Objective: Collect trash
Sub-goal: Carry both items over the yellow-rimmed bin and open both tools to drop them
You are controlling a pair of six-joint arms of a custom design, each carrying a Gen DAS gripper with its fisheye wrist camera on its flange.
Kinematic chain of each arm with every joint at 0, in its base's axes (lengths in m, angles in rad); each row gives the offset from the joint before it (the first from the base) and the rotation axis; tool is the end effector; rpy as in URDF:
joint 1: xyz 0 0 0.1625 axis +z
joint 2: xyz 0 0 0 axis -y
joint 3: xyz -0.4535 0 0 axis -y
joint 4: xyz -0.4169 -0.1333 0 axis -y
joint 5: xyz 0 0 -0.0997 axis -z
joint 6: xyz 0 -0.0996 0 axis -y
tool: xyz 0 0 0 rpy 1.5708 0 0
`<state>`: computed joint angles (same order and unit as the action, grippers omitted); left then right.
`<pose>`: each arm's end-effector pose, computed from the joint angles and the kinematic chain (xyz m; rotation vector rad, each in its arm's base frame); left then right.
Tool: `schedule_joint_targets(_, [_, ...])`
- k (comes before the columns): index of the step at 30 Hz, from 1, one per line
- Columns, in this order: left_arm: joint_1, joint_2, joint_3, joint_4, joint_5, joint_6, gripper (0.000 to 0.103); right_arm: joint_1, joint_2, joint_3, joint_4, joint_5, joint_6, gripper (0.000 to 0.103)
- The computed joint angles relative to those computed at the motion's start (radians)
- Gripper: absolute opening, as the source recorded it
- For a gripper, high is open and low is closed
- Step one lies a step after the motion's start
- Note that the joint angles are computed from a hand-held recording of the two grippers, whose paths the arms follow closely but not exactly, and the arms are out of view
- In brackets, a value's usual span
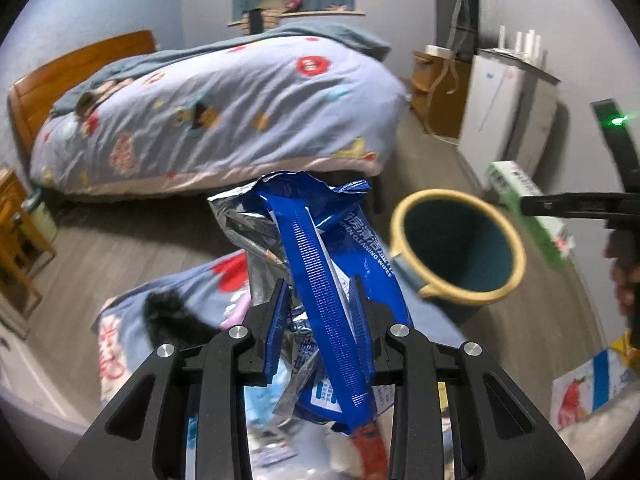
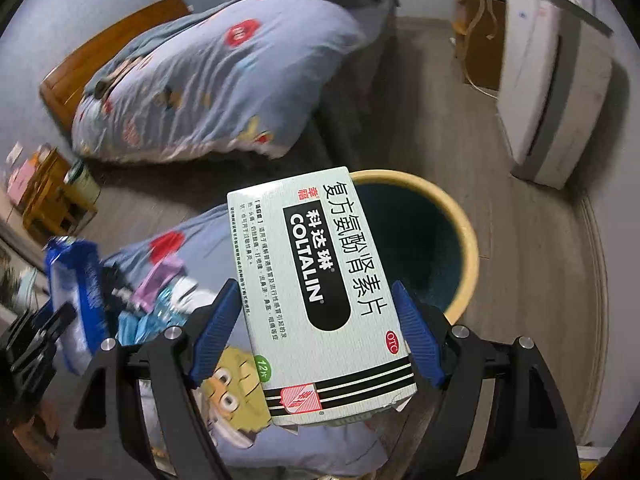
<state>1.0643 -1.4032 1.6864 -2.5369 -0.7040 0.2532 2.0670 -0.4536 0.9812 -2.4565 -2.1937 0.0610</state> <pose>-0.1052 -0.6209 0.5061 0.4821 2.1879 -0.9085 0.4896 -0.7465 0.1105 0.4069 -2.5310 0.6719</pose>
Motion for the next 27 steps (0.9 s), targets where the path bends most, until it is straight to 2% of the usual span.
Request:
schedule_joint_targets(5, [0.0,0.104,-0.078,0.024,-0.053,0.032,0.032,-0.049,0.001,-0.009,0.012,-0.006,0.06,0.076])
schedule_joint_targets(12, [0.04,0.272,-0.228,0.146,-0.148,-0.024,0.032,-0.098,0.021,-0.027,0.031,0.001,0.14,0.076])
schedule_joint_targets(16, [0.054,0.334,-0.278,0.177,-0.162,-0.032,0.033,-0.113,0.035,-0.044,0.054,0.021,0.17,0.076])
schedule_joint_targets(21, [0.066,0.382,-0.305,0.153,-0.176,-0.003,0.034,-0.121,0.052,-0.066,0.041,0.045,0.183,0.077])
schedule_joint_targets(23, [0.07,0.393,-0.311,0.135,-0.185,0.016,0.034,-0.124,0.049,-0.058,0.013,0.059,0.187,0.082])
schedule_joint_targets(24, [0.071,0.4,-0.317,0.13,-0.185,0.023,0.037,-0.125,0.046,-0.052,-0.006,0.062,0.184,0.09])
schedule_joint_targets(25, [0.072,0.406,-0.323,0.127,-0.186,0.026,0.041,-0.124,0.044,-0.047,-0.02,0.064,0.18,0.092])
schedule_joint_targets(27, [0.072,0.411,-0.326,0.109,-0.189,0.03,0.058,-0.122,0.045,-0.049,-0.028,0.057,0.168,0.092])
